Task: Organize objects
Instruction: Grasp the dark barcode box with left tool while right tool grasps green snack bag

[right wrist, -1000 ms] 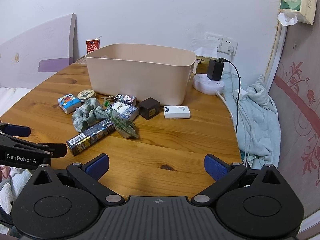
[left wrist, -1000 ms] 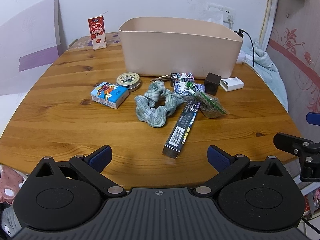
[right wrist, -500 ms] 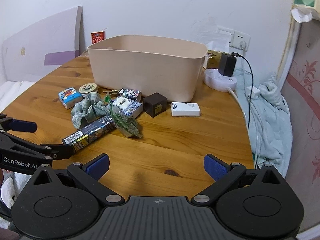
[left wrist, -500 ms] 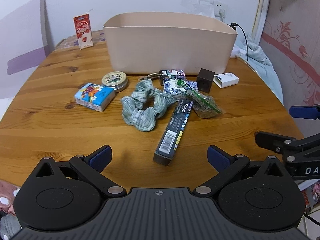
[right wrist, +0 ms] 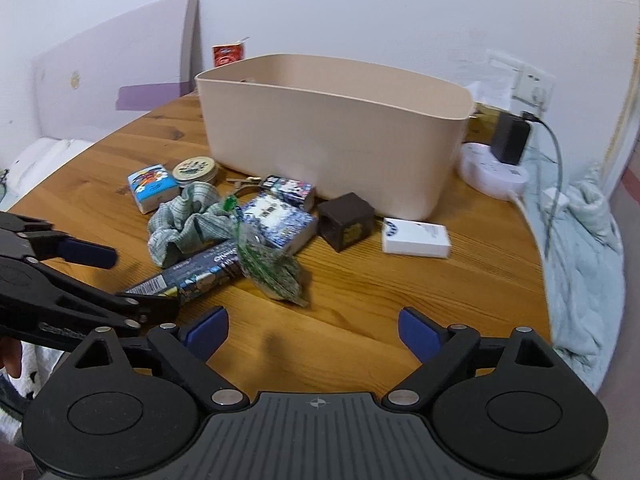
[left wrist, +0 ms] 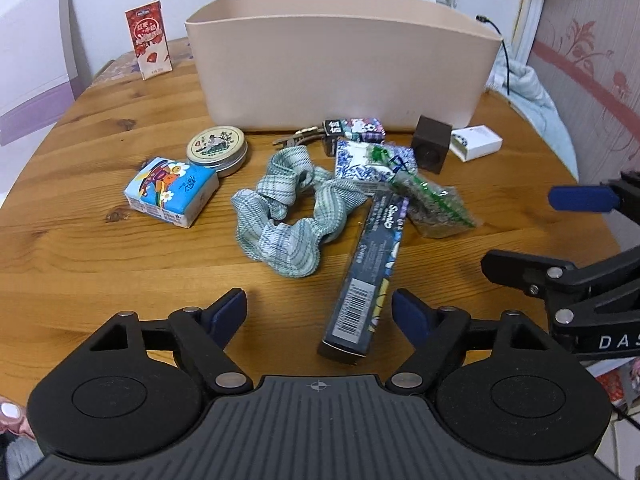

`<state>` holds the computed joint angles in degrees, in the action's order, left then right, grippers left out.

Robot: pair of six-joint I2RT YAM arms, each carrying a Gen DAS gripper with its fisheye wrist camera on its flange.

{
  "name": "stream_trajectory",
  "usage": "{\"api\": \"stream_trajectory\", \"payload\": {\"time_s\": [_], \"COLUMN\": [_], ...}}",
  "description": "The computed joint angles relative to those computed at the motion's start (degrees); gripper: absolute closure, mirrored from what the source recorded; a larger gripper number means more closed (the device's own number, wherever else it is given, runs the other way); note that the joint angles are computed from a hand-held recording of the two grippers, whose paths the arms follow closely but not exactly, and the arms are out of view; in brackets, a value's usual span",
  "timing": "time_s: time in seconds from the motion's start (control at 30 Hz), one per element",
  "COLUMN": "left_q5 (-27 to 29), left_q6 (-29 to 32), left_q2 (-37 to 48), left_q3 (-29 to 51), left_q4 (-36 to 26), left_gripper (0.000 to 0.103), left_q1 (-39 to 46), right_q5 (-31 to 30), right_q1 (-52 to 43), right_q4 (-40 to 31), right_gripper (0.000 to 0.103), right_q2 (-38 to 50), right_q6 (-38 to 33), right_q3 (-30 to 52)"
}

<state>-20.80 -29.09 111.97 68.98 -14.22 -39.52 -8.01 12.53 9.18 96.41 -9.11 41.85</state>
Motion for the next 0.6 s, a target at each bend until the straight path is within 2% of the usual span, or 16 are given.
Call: {"api": "stream_trajectory", "payload": {"time_s": [0.07,0.2,0.27,0.33,0.4,0.43,0.5,0.6], "left_q5": [0.78,1.88,2.54,3.48,4.57,4.88,5.4,5.76], "left_q6": [0.89,3.22,4.71,5.55,6.53,7.2,8.49,9.41], "left_q2": [0.33,0.78,0.95,1.01,0.9,1.01,1.09,0.66], "left_q3": [0.28,1.03,1.26,1.33,1.38,1.65,1.73,0.87], "left_q4": [0.0,-0.42,-0.49,-0.15,0.17,0.05,0.39,1.22], "left_gripper": [0.027,0.042,0.044,0.051,0.065,0.07,0.078,0.079], "left_q1": [0.69,1.79,2.14,2.5,2.79,2.84,2.8,2.74], "right_q5": [-1.27,-3.2,-4.24,-4.74,-4.73,-4.89,-5.18,-4.39], "right_q1": [-0.16,-0.08,0.17,0.64,1.24,1.38,1.62,2.08], "right_q4": [0.18,-0.01,0.12,0.04,-0.32,-0.5,-0.85,-0.38], "right_gripper": [0.012,0.018,0.018,0.025,0.04,0.044,0.066,0.07], "right_q2": [1.92,5.59,7.24,9.0,10.15,10.37,10.69,10.24], "right_q6": [-0.28,-0.26,-0.74,-1.05,-0.97,-0.94,-0.83,-0.87], "right_q3": [1.6,5.01,6.42,7.97,9.12,9.35,9.67,9.01]}}
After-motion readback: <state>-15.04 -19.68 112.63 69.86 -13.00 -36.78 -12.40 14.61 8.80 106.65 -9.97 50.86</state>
